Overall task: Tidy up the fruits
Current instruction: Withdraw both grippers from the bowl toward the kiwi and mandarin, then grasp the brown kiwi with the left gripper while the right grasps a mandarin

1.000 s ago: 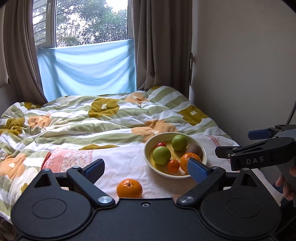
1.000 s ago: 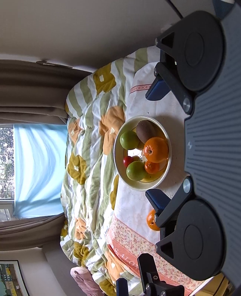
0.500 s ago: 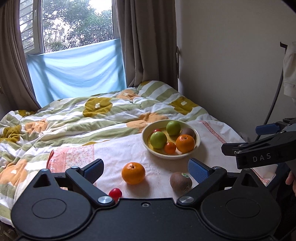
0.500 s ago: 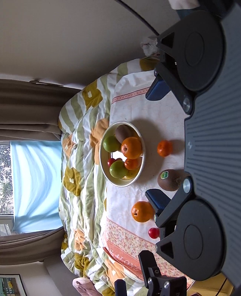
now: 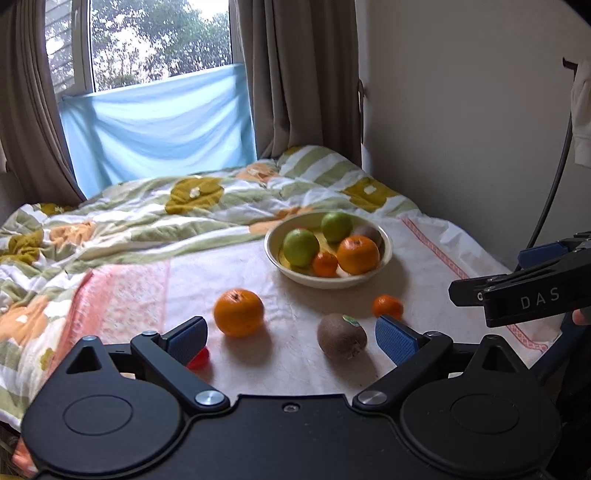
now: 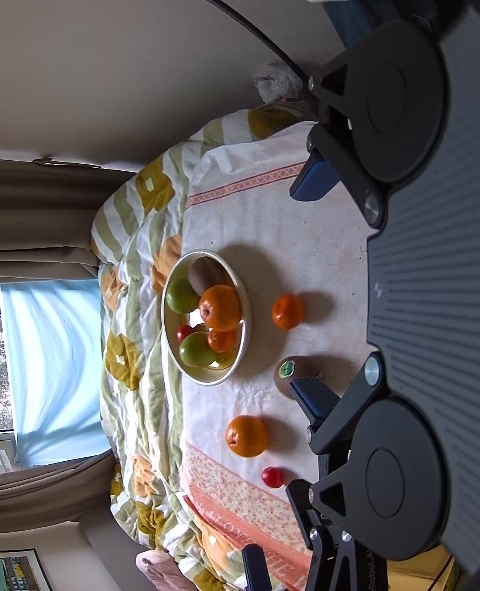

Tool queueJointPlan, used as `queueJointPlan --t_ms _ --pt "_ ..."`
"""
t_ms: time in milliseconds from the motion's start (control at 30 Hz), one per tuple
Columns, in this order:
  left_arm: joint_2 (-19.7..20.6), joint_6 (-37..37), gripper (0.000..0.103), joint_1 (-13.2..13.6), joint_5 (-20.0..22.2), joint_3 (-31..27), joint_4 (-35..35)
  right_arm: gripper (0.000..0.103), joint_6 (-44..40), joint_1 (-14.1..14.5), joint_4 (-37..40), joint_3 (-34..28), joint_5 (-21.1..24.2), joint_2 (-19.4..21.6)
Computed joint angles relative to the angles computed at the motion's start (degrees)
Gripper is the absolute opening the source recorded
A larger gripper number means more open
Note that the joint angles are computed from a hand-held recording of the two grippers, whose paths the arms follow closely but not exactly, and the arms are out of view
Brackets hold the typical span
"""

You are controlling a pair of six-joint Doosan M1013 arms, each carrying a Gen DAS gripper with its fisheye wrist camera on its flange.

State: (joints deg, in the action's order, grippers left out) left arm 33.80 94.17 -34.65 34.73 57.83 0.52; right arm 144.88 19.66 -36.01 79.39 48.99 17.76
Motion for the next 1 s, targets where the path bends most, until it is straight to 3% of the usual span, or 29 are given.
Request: queueJointPlan --t_ms 233,600,900,1000 --pt "2.7 0.6 0.099 -1.0 -0.5 -0.6 0.3 0.103 -2.8 -1.9 1.7 2.7 -4.1 0.8" --pt "8.0 2.1 0.089 -2.1 1.2 -5.6 1.6 0.103 -5.8 -5.2 5.2 5.0 -11.9 2.5" --pt "11.9 -0.4 0.072 -2.9 6.6 -11.4 3.9 0.103 -9.0 -6.8 10.4 3.9 -14.2 4.2" --pt "12.6 -1.2 0.060 -3.0 8.2 -12.6 4.9 0.103 -10.5 -7.0 11.9 3.4 -14.5 4.8"
